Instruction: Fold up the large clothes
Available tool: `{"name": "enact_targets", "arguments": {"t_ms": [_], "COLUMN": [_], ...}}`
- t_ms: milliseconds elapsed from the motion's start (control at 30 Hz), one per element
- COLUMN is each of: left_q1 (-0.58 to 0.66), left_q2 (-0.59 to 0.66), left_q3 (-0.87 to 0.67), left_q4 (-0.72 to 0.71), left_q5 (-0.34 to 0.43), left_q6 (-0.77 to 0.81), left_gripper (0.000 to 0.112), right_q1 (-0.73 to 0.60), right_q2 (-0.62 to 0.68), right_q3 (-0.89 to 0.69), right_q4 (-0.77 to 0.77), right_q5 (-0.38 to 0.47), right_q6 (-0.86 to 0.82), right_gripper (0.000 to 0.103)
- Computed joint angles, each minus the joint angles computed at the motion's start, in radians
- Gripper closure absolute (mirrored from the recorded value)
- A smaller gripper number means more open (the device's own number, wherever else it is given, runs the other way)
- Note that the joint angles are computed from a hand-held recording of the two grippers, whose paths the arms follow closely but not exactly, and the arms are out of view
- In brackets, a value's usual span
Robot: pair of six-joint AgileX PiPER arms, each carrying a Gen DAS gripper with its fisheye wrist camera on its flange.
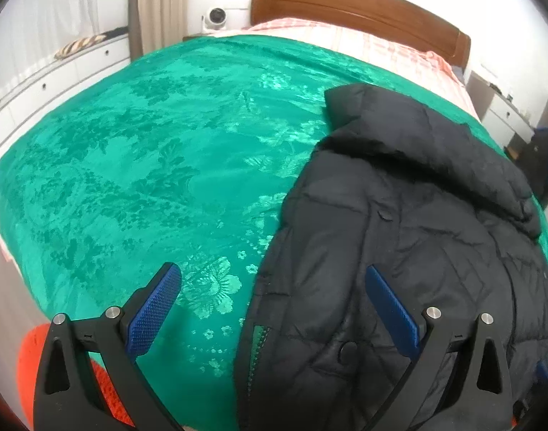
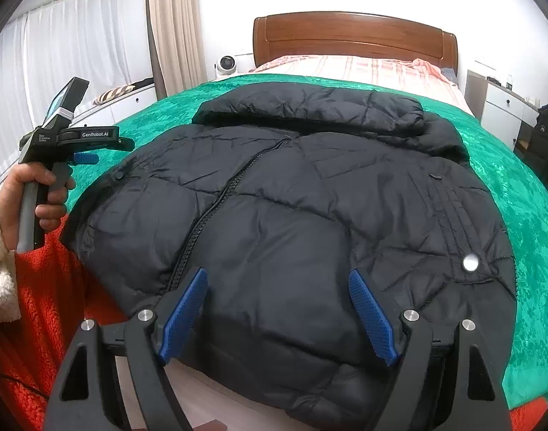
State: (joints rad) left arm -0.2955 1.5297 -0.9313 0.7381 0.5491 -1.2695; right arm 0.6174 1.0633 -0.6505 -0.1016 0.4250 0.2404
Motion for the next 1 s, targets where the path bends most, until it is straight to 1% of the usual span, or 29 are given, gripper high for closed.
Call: {"name": "enact_targets", "arguments": {"t_ms": [200,367,567,767,1000], "left_q1": [-0.03,-0.032,-0.037,-0.033,-0.035], "left_q2": [-0.001,-0.003,-0.01,-0.025,-0.025], "left_q3": [-0.006,-0.002,0.006,0.014,0.017], "left_q4": [0.06,0.069,0.078,0.08,0.084], "left_q5": [0.036,0.041,0.054,0.064,0.074], "left_q6": [-0.045,-0.052,-0.064,-0.071,-0.081], "left_gripper": [0.01,0.01,0.01,0.01,0.01], "right_q1": [-0.008,-0.014,-0.041,-0.023,-0.023], "right_q2": [-0.007,-0.017,-0.017,-0.013,-0.011], "right_q3": [0.003,0.005,0.003,0.002,0.001], "right_q4": [0.006,-0.004,0.022,-0.009,-0.005], "right_q5": [0.002,0.002,0.006,0.008,0.009], "right_q6": [0.001,0.011,-0.005,0.024,0.02], "right_gripper": [0.023,0.023,0.023,0.023,0.023]}}
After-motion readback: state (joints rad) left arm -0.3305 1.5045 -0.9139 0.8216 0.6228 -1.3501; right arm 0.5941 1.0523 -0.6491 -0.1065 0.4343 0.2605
